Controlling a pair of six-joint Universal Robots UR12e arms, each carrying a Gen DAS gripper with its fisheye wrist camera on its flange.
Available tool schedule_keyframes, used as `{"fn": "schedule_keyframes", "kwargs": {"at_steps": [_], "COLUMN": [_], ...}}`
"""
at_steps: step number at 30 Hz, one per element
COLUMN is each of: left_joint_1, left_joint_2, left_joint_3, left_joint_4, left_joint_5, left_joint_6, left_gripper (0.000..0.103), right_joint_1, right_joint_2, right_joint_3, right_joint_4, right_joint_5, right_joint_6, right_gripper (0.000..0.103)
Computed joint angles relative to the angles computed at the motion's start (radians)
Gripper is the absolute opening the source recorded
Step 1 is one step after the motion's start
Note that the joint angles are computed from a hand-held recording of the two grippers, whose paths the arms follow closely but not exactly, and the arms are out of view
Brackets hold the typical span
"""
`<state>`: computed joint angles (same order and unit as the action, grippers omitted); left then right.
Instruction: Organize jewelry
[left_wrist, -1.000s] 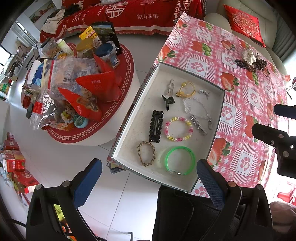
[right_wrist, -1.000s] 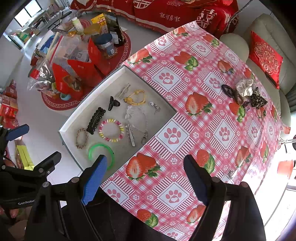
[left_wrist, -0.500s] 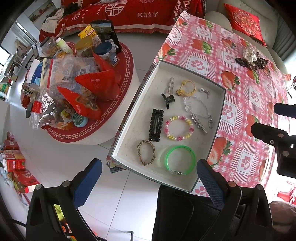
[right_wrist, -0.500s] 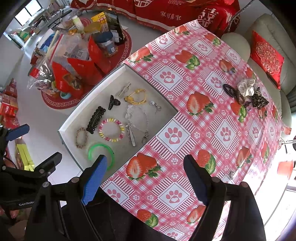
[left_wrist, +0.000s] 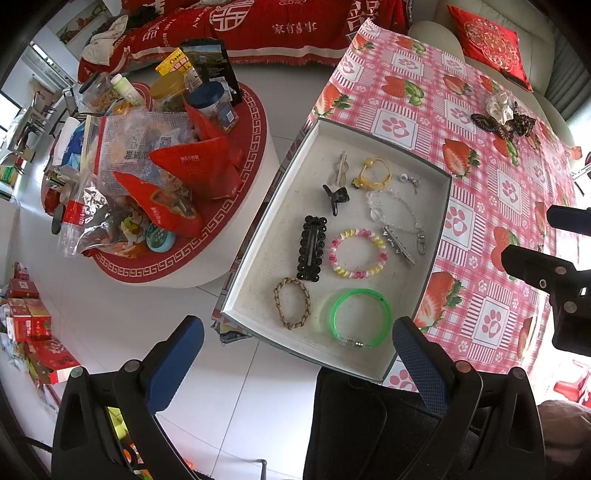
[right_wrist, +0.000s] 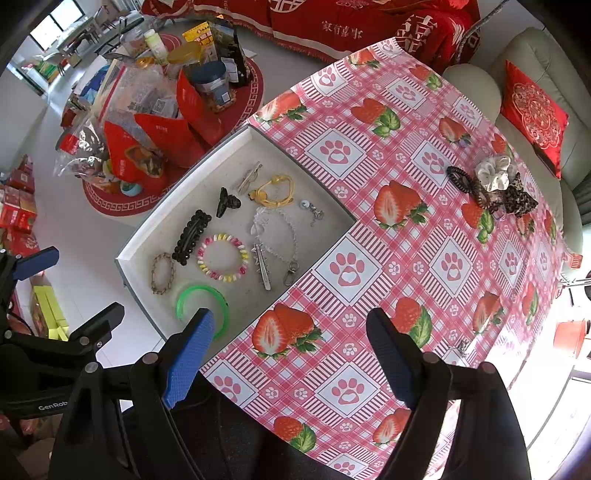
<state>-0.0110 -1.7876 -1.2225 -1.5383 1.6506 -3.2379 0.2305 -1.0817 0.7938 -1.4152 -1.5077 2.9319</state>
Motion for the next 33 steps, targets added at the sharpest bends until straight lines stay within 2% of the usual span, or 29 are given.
{"fn": "schedule_keyframes", "kwargs": {"at_steps": [33], "left_joint_1": [0.004], "left_joint_2": [0.004], "left_joint_3": [-0.004], "left_joint_4": [-0.009], "left_joint_5": [0.005], "left_joint_6": [-0.002], "left_gripper": [0.103], "right_joint_1": [0.002], "right_joint_2": [0.004], "right_joint_3": [-0.008], "right_joint_4": [0.006], "right_joint_5": [-0.001], "right_joint_6": [0.0], "right_gripper": [0.086]}}
